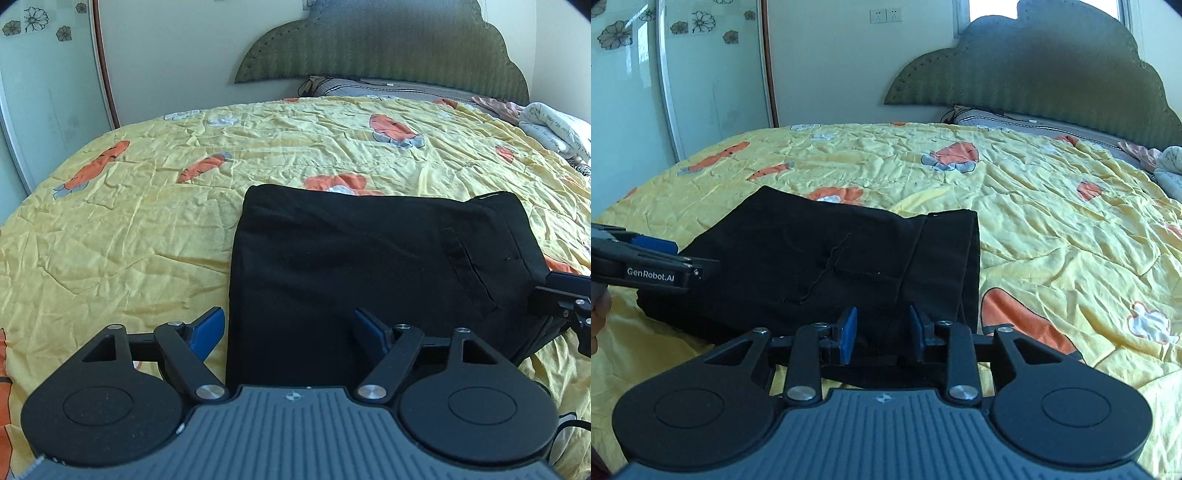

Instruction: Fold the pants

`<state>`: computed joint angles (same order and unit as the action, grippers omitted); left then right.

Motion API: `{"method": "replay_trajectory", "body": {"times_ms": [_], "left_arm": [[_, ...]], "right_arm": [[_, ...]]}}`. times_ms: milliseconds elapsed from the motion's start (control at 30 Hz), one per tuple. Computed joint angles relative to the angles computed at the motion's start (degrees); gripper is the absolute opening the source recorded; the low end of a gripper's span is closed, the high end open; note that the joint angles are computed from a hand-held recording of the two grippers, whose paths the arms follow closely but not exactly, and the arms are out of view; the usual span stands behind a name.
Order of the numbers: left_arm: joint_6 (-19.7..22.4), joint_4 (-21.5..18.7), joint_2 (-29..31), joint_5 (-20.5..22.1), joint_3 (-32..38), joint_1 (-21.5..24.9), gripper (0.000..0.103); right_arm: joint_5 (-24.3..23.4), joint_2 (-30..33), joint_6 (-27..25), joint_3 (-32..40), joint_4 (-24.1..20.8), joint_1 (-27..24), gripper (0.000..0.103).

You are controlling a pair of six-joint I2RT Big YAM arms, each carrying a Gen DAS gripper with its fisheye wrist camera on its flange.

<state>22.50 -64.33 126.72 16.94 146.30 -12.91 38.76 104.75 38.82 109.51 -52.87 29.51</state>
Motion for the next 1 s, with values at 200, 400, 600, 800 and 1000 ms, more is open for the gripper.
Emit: {"method": "replay_trajectory", "body": {"times_ms": [200,400,600,800,1000], "left_arm": [[-0.06,2.47,-2.22,-1.14,-4.04,-0.17,0.081],[0.27,4.18,-3.8,-1.72,-6.91,-0.23,0.084],[0.78,5.99,-5.06,-2.25,-9.44,-0.28,0.086],[1.28,6.9,-5.77,-2.56,-10.74,-0.35,0.086],[1.36,6.33,-6.0,-1.14,-10.8,0.0,0.086]], "right_arm": [[1.85,0.09,0.11,0.42,0.31,0.89,0.039],[2.83,0.58,0.74,0.24,-1.32,1.23,0.048],[2.93,0.21,0.78,-0.32,-1.03,1.31,0.048],[2.92,0.2,0.86,-0.38,-0.96,1.33,0.049],[2.99,0.08,0.8,-0.46,-1.26,1.36,0.049]]}}
